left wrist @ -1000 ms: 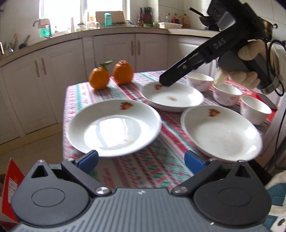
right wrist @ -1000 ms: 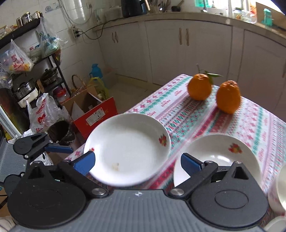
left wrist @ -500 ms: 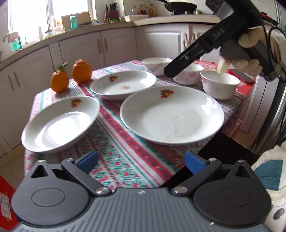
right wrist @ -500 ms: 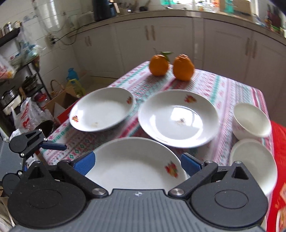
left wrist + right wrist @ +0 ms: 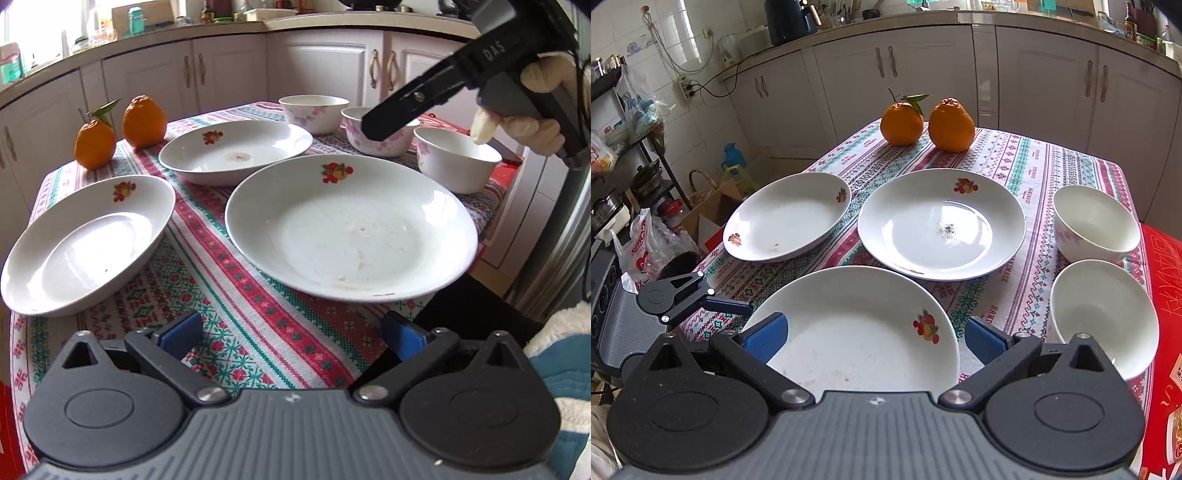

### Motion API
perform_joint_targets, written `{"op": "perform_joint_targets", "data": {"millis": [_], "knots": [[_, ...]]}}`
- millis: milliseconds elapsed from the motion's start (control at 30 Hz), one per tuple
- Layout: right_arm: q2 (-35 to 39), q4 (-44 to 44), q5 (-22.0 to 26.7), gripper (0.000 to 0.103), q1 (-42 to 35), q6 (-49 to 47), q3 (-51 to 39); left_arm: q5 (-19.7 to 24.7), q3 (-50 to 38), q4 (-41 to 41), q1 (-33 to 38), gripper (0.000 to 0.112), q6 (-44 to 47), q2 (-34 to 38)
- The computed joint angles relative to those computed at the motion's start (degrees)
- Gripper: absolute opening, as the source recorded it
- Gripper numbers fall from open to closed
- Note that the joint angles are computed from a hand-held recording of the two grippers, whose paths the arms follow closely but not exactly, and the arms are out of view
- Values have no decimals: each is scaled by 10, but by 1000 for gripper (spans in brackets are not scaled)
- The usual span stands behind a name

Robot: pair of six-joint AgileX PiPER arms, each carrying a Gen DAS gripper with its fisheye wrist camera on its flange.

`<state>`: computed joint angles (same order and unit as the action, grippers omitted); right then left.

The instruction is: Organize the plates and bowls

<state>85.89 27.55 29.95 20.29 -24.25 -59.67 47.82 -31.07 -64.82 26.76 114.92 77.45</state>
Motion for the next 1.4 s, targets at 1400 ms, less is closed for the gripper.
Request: {"op": "perform_joint_targets", "data": {"millis": [1400], "knots": [[147,-9,168,82,-45,1,-145,71,-39,19,-27,101,-2,41]]}}
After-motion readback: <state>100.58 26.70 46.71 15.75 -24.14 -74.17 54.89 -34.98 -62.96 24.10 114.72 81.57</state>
